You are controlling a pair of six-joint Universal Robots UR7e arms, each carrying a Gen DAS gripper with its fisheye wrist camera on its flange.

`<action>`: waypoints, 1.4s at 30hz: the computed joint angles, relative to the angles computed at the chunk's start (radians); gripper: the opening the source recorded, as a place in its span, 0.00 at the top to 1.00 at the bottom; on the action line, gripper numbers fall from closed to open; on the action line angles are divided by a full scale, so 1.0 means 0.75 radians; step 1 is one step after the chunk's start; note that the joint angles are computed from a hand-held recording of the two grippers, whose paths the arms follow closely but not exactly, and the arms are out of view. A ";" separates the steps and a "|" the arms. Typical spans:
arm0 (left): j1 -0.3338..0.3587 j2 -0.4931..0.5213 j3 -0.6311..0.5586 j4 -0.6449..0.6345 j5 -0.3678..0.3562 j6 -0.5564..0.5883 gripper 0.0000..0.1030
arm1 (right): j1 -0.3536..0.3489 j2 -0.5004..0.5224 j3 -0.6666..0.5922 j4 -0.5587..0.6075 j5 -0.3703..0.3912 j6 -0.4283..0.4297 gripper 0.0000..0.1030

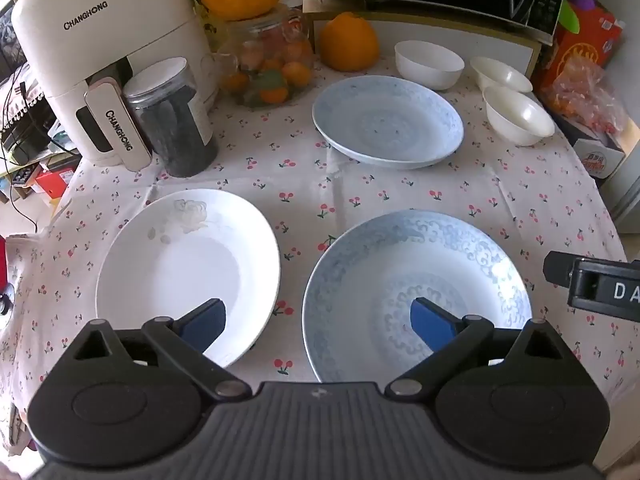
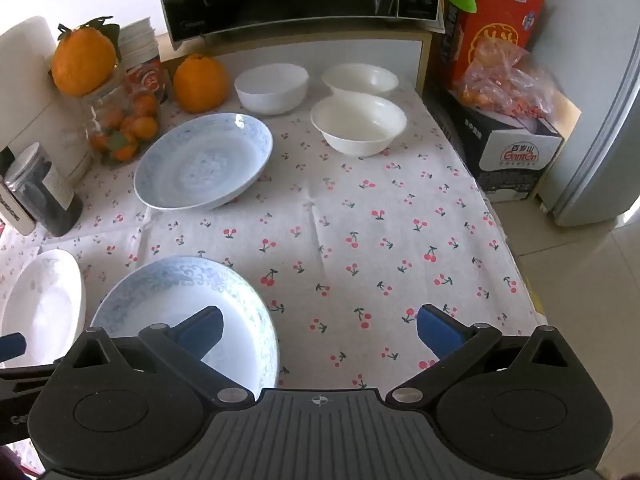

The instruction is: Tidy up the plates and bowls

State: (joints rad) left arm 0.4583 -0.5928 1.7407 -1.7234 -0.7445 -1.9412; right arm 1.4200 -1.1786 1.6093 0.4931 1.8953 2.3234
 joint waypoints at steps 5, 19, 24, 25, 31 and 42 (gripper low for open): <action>-0.005 0.002 -0.005 -0.003 0.012 0.002 0.04 | -0.001 -0.017 0.027 -0.040 -0.010 -0.017 0.00; -0.005 -0.001 0.018 -0.045 0.010 0.012 0.04 | -0.002 -0.001 -0.001 -0.004 0.002 0.016 0.00; -0.006 -0.002 0.019 -0.045 0.013 0.010 0.04 | -0.001 0.000 -0.002 -0.002 0.003 0.017 0.00; -0.005 -0.002 0.017 -0.041 0.015 0.008 0.04 | -0.002 0.000 -0.002 -0.002 0.003 0.017 0.00; -0.012 0.003 0.009 -0.013 0.032 -0.014 0.04 | -0.001 0.001 -0.004 0.000 0.004 0.018 0.00; -0.011 0.004 0.007 -0.014 0.033 -0.014 0.04 | -0.004 0.005 -0.009 0.012 0.001 0.029 0.00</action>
